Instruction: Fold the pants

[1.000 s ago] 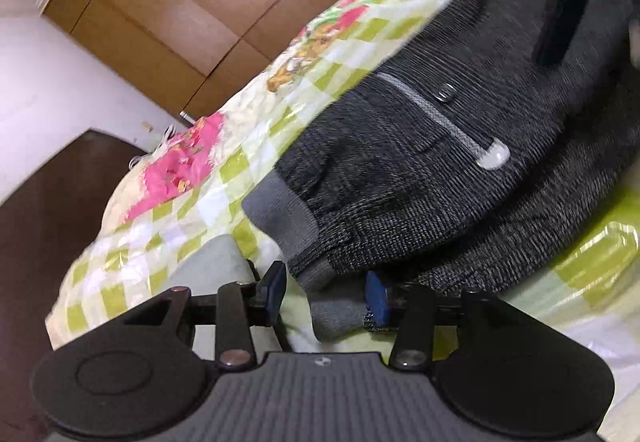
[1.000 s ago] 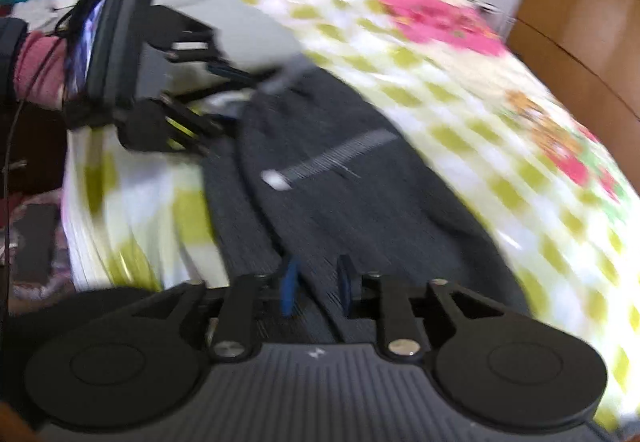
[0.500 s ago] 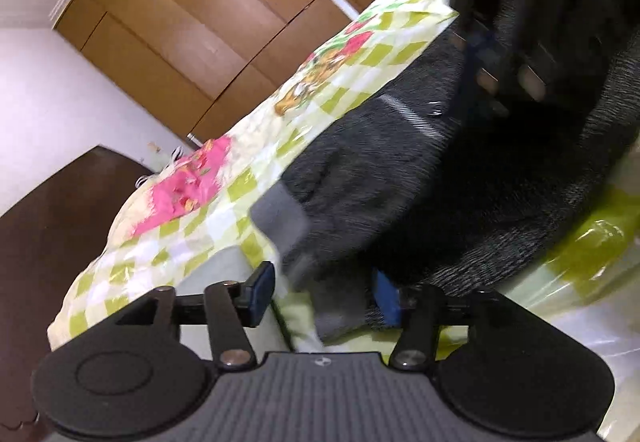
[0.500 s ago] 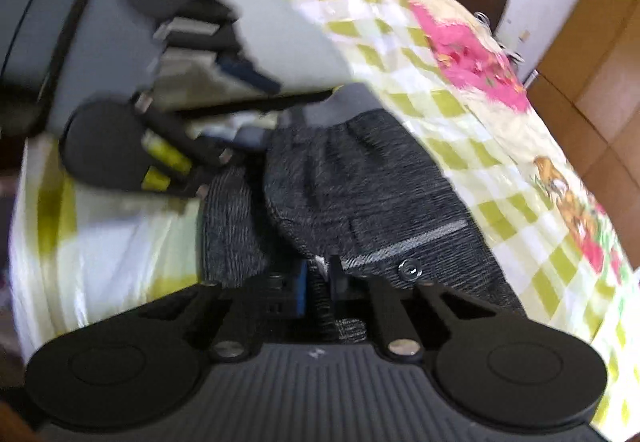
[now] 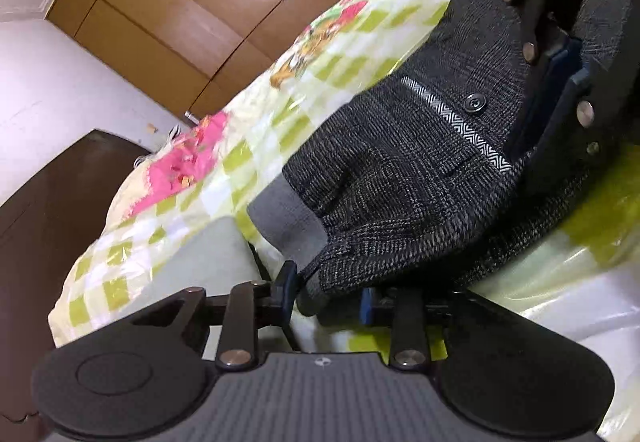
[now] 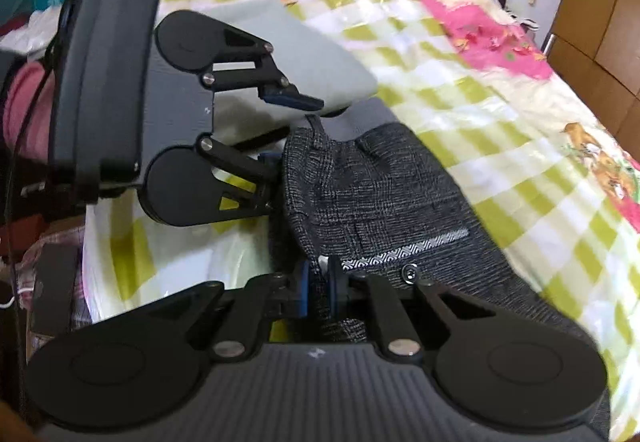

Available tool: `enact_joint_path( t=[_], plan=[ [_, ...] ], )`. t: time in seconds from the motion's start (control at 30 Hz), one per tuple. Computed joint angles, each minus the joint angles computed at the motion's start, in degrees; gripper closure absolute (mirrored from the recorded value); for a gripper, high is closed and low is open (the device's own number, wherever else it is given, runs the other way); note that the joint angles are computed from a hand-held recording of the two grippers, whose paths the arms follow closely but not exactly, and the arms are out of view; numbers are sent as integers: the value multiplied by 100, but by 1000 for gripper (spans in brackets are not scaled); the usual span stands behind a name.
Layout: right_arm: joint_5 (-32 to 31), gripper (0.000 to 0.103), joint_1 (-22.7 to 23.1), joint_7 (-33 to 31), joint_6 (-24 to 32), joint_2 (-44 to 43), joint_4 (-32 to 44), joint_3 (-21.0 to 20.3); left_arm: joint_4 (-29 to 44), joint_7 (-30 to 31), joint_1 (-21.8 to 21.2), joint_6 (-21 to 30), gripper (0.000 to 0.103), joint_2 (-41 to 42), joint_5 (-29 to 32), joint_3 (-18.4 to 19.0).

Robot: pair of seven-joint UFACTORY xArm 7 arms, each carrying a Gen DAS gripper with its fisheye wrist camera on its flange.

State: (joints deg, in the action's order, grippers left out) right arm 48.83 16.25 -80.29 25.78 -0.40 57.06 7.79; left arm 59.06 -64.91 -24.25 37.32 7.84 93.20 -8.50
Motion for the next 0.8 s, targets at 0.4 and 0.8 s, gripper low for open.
enact_joint_path(
  t=[0.4, 0.8],
  plan=[
    [458, 86, -156, -68, 329, -264, -153, -108, -243, 800, -192, 727, 50, -487, -1045, -196],
    [-541, 83, -1267, 1683, 59, -719, -217, -1183, 1618, 966, -723, -55, 49, 546, -1581, -460]
  ],
)
